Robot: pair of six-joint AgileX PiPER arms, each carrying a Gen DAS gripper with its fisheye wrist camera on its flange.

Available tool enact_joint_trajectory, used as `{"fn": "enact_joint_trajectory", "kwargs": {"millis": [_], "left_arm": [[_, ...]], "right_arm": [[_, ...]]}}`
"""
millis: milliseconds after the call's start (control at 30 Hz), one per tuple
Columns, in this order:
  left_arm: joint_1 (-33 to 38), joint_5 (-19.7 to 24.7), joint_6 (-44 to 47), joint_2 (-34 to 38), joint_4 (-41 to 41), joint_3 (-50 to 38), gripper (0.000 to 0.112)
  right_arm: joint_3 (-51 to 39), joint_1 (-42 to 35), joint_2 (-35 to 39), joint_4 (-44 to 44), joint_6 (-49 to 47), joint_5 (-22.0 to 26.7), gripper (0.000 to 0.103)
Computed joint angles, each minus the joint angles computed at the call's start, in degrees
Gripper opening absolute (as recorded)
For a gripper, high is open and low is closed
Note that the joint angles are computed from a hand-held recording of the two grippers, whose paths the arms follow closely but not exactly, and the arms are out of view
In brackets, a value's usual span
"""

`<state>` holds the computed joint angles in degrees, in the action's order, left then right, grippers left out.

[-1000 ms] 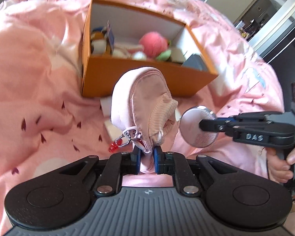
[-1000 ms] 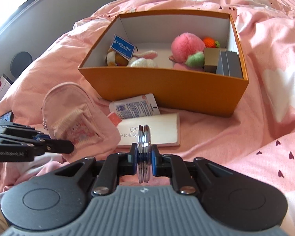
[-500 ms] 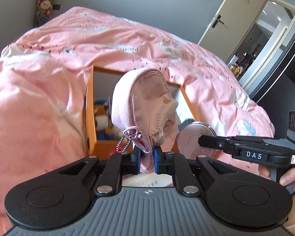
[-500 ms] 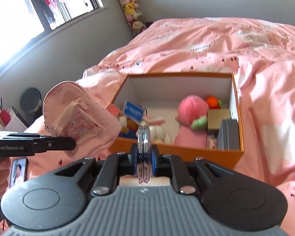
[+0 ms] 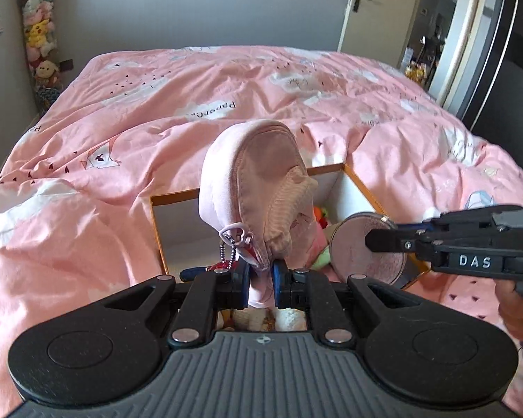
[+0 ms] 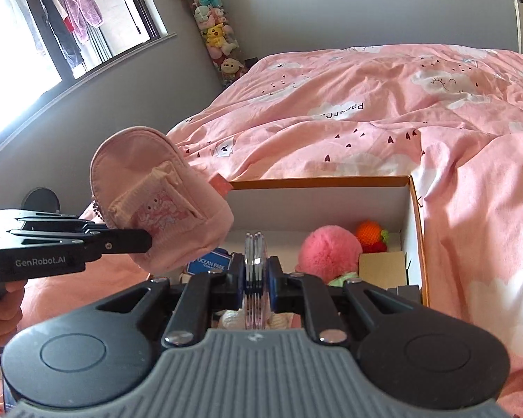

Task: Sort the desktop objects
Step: 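Lift the pink backpack with the left tool while the right carries the mirror over the shoebox, then lower the backpack into the shoebox with the left tool while the right lowers the mirror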

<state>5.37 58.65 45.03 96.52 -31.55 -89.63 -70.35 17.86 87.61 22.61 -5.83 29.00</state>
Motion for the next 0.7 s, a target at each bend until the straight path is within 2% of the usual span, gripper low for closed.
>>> {"fn": "enact_joint_trajectory", "kwargs": {"millis": [133, 267, 400, 467, 700], "left_arm": [[-3.8, -0.7, -2.3, 5.8, 7.3, -5.7, 0.014], [-7.6, -4.2, -1.8, 9.2, 14.1, -8.3, 0.014], [-12.2, -6.8, -2.1, 12.0, 24.4, -9.8, 0.014], [-13.8, -5.3, -1.7, 14.5, 28.7, -12.5, 0.014], [-17.6, 5.3, 3.2, 23.7, 39.4, -25.8, 0.015]], "right_arm": [[-2.9, -1.8, 4.6, 4.0, -4.2, 0.1, 0.015], [-5.1, -3.3, 7.9, 8.7, -8.5, 1.0, 0.015], [-7.1, -4.6, 10.5, 11.6, -11.1, 1.9, 0.015], [-8.0, -5.0, 11.6, 12.4, -12.0, 2.2, 0.015], [-9.5, -6.1, 14.1, 17.3, -16.8, 3.5, 0.015]]}}
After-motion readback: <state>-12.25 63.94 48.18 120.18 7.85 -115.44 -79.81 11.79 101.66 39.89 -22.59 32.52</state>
